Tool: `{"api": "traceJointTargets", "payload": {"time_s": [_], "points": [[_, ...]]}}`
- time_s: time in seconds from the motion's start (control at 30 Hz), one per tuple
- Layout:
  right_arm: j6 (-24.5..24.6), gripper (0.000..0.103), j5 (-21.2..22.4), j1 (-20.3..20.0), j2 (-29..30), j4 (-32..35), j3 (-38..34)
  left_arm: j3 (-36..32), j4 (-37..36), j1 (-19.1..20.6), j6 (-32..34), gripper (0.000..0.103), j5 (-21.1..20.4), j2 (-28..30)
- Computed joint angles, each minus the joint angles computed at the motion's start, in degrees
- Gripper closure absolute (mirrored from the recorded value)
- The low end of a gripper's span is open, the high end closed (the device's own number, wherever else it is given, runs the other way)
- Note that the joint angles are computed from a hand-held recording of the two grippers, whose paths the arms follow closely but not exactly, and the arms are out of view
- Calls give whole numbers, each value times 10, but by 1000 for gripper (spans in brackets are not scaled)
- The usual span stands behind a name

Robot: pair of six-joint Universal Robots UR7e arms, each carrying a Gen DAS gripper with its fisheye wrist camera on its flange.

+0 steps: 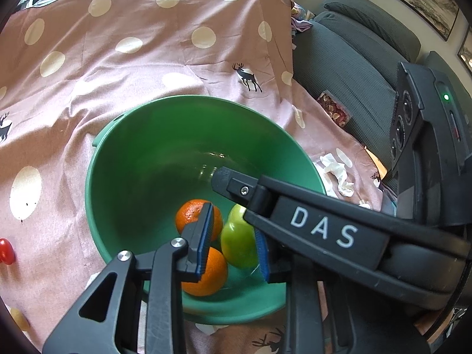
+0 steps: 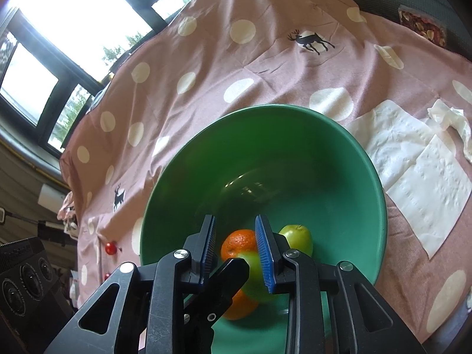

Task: Organize fruits
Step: 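Lower the green plum into the bowl and open the right gripper, then move the open right gripper back to the small tan fruit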

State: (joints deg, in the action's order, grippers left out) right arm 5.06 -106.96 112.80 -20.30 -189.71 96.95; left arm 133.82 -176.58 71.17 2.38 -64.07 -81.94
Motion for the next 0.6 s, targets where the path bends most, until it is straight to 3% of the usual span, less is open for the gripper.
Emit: {"api": "traceJointTargets", "payload": {"time_s": [0.4, 0.6], "points": [[-1, 72, -25, 10, 1, -9, -1, 13, 3, -12, -16, 75, 22, -19], [-8, 73, -51, 22, 2, -19, -2, 38, 5, -27, -23, 62, 39, -68]]}}
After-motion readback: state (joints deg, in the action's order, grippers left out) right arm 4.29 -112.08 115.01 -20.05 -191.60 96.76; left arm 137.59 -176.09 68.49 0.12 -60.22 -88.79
